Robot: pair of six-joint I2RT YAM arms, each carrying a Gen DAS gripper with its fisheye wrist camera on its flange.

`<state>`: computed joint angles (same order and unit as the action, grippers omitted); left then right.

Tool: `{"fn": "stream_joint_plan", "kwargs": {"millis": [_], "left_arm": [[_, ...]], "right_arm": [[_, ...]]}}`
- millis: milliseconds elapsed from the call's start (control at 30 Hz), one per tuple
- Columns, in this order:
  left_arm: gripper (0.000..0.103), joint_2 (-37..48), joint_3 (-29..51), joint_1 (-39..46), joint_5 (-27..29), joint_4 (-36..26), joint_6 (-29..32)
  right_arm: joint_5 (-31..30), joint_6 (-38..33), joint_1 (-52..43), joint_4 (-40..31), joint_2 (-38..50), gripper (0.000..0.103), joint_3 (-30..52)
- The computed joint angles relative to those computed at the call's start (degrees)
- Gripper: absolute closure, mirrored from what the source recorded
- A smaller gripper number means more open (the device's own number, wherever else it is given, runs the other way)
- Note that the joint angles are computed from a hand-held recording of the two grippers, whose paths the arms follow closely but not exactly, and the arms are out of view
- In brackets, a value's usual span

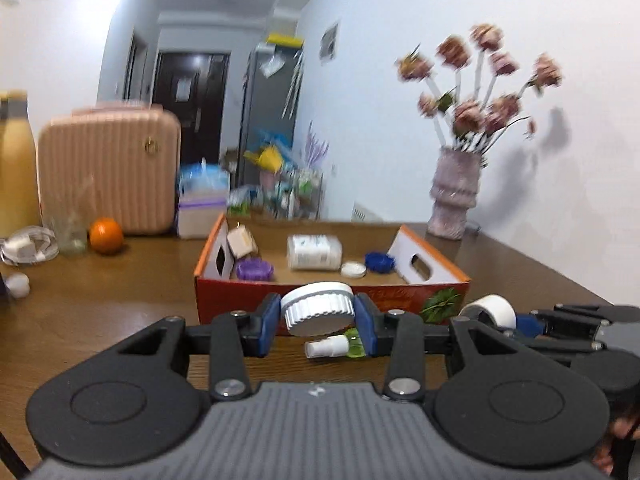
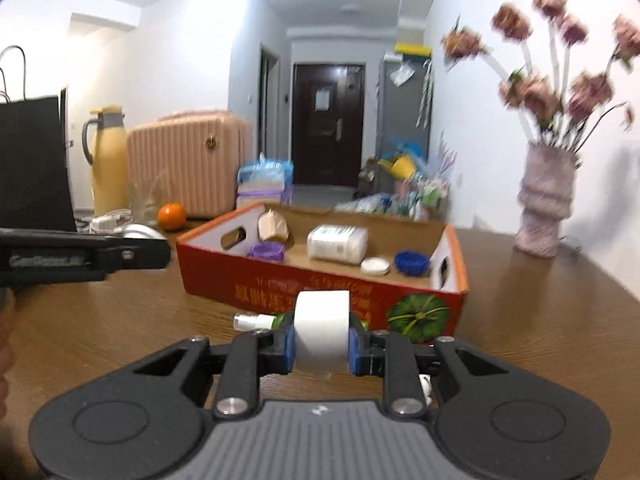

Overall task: Organize rigid objects
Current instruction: 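Carry the white ridged cap and tape roll over the box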

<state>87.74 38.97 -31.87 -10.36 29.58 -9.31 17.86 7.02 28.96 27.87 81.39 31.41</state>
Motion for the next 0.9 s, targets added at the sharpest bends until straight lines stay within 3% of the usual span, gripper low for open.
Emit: {"fn": "stream_joint_plan", "kwargs": {"millis": [200, 367, 533, 600, 767, 833, 900], "left_arm": [[0.062, -15.55, -13.0, -6.67, -6.36, 1.76, 1.87], [0.062, -30.35, -21.71, -18.96, -23.37, -0.28, 3.48], [0.062, -43.64, -26.72, -35.06, -40.58, -4.38, 4.48], [0.062, -47.54, -28.48, -40.8, -44.87, -6.36, 3.42], [0.062, -52.0, -29.09, -44.21, -46.7, -13.32, 0.09], [0.062, -53.14, -29.13, -43.3, -45.98, -14.2, -0.19], [0.062, -53.17, -29.36, -42.51, -45.59, -13.74, 0.11]], "right_arm": [[10.55, 2.76, 9.39, -6.56, -18.13, 0.079, -8.04], [27.33, 5.78, 26.41, -10.09, -30.6, 0.079, -14.07], [50.57, 5.3, 48.23, -4.56, -28.5, 0.079, -17.6], [56.56, 11.42, 54.12, -10.05, -27.26, 0.079, -16.22], [62.06, 25.34, 60.08, -24.72, -23.96, 0.079, -11.67], [62.18, 25.94, 60.09, -25.47, -23.78, 0.079, -11.26], [61.2, 22.53, 59.01, -21.29, -24.24, 0.079, -12.34]]}}
